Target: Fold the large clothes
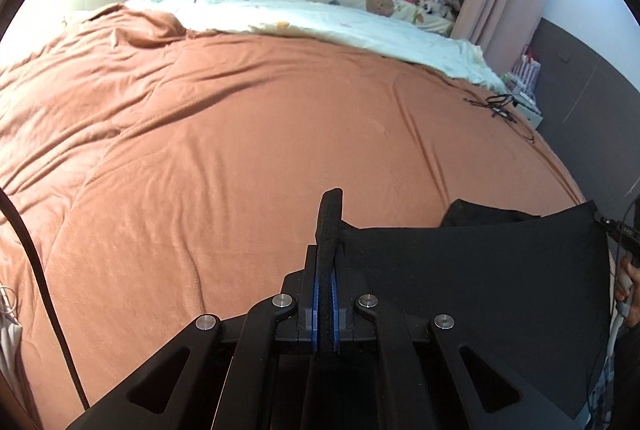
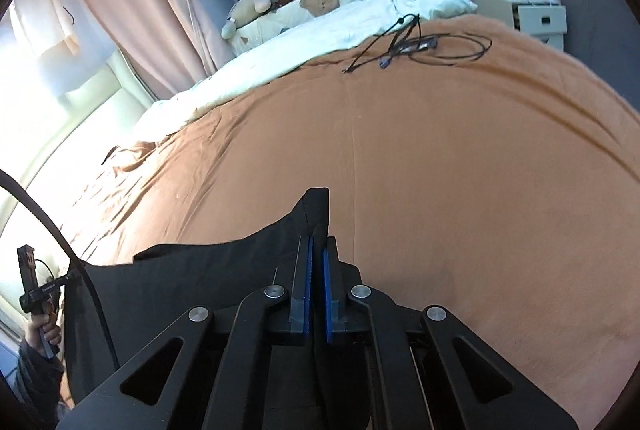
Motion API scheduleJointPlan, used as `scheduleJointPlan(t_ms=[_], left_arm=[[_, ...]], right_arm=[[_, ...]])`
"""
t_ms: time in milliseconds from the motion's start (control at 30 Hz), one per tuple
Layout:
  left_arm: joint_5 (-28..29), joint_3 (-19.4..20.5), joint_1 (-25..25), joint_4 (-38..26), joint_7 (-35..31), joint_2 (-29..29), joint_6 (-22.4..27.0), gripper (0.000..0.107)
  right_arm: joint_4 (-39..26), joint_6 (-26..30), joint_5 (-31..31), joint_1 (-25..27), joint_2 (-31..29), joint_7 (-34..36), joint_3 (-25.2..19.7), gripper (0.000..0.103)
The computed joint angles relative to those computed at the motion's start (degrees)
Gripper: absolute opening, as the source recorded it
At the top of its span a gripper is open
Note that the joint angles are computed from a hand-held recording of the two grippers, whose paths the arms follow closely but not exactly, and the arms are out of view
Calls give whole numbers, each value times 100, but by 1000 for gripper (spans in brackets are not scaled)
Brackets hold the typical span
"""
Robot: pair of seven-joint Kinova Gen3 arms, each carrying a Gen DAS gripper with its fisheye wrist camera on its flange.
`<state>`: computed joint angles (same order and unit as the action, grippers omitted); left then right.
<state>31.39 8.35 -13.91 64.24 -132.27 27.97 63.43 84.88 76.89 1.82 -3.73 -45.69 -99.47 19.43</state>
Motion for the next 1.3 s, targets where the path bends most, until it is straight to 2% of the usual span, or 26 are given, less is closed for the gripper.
scheduleJointPlan(t_ms=[100,233,333,400,433,467,500,633,767,967,1133,1300], left_arm=[[-392,-128,322,-123,280,256,-106,4],[-1016,-255,704,-623,846,742,253,9],[-1156,-206,710,-663,1019,782,267,27],[-1177,-178,652,-649,1064,714,263,56],[-1123,-146,579,-564,1047,634,213,60],[-1048,-102,496,-468,991,558,170,63],[-976,-66,419,-396,932,493,171,63],[-686,-23,123,-6,712,107,359,64],[-422,-91,-105,431,436,-276,522,64],[103,-328,-543,1034,-50,-847,910,64],[448,-631,-824,1571,-512,-1358,1142,64],[627,-966,-986,1961,-750,-1692,1396,64]], right_arm=[[462,-214,163,159,17,9,10,1],[774,-254,299,711,438,-180,-515,2],[671,-36,305,891,481,-262,-743,5],[454,267,312,1082,515,-316,-900,23],[369,347,286,1082,478,-332,-912,43],[255,441,228,1096,402,-383,-981,58],[119,507,222,1095,427,-414,-1007,62],[-421,1171,189,1070,343,-501,-1094,62],[-920,1749,292,1200,260,-574,-1442,62],[-1999,2685,130,1205,332,-781,-1836,62],[-2514,3126,1,1229,351,-867,-2142,62],[-2628,3273,-187,1240,249,-902,-2425,62]])
